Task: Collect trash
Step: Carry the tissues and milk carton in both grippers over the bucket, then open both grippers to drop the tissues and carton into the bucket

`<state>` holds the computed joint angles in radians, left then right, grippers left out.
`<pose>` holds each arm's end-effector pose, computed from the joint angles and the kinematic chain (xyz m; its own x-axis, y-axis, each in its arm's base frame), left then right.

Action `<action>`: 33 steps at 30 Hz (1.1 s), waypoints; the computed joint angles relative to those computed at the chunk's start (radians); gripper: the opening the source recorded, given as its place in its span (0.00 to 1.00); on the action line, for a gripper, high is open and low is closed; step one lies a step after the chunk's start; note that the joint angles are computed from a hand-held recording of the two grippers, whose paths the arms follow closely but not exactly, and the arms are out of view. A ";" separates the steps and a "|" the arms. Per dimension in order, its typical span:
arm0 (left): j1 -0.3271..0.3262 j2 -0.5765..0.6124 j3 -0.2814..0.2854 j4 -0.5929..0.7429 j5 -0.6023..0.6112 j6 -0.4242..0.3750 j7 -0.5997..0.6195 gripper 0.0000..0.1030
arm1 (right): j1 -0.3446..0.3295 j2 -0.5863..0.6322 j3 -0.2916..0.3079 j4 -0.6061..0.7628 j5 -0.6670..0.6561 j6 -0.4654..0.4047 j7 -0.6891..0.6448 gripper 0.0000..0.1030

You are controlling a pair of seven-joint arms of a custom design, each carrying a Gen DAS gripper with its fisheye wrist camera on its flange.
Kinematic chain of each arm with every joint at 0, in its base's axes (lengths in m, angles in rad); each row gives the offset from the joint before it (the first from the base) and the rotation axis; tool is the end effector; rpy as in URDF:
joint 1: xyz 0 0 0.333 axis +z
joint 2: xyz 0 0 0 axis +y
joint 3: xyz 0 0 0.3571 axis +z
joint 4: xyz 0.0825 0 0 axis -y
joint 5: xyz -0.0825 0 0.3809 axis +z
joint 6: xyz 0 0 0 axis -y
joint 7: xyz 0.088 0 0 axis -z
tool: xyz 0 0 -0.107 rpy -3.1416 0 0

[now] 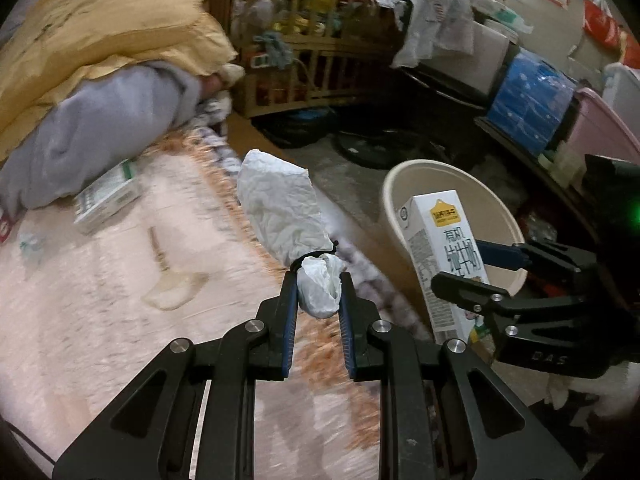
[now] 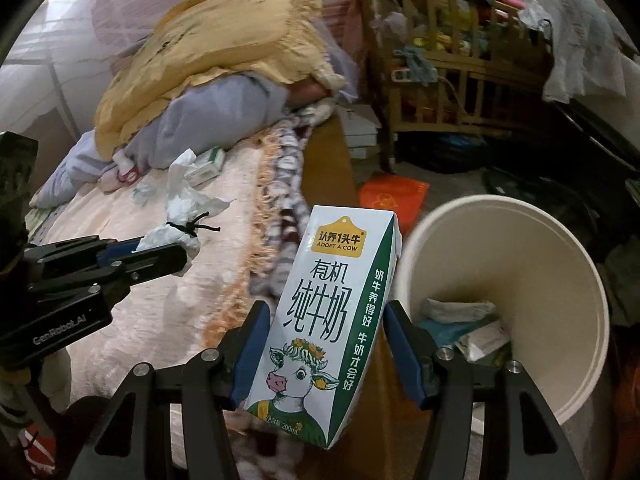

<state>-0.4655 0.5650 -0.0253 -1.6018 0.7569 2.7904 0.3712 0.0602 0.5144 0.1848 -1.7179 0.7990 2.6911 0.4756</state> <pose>0.6479 -0.3776 0.3996 0.0229 -0.9881 0.1521 -0.7432 -0.1186 -0.6585 0.7071 0.1315 0.3726 0.6305 -0.7646 -0.1335 -0.6443 -0.4198 -0.6392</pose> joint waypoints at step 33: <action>-0.062 0.512 -0.076 0.857 -0.416 -0.296 0.524 0.16 | -0.099 0.190 -0.050 0.235 -0.157 -0.006 0.299 0.55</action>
<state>-0.5279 1.0773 -0.1018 -0.7446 0.3413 2.4946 0.8956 -0.0393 0.7048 0.1350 -1.4831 0.6423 2.6851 0.7747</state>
